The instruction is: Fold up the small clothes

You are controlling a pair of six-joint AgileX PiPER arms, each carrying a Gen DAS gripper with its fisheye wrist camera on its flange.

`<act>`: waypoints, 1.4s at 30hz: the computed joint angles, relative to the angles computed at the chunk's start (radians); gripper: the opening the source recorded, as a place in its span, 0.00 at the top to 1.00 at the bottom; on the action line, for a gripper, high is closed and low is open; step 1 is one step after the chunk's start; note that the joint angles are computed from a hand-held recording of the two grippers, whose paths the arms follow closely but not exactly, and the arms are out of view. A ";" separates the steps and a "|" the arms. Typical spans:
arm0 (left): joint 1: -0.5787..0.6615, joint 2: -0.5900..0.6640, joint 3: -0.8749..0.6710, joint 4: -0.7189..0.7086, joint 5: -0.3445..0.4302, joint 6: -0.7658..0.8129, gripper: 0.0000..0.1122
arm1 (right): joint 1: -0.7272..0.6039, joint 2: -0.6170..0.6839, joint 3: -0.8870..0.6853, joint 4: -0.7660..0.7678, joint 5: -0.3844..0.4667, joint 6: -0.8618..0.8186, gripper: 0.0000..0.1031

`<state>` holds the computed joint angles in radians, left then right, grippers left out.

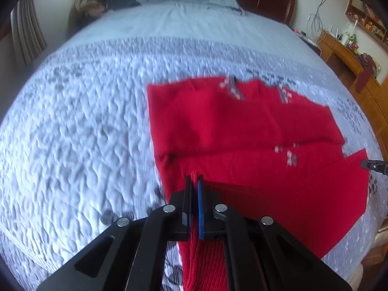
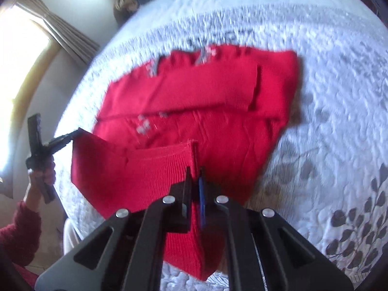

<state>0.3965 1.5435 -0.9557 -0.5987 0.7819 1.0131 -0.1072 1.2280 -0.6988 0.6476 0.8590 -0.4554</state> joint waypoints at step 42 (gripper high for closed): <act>-0.232 0.522 -0.704 0.375 0.124 -0.612 0.34 | -0.033 0.510 -0.518 -0.326 0.004 0.355 0.52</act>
<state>0.1647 2.0659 -1.6596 -0.2238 0.9060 0.4010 -0.1400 1.7382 -1.2165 0.3215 0.8628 -0.1000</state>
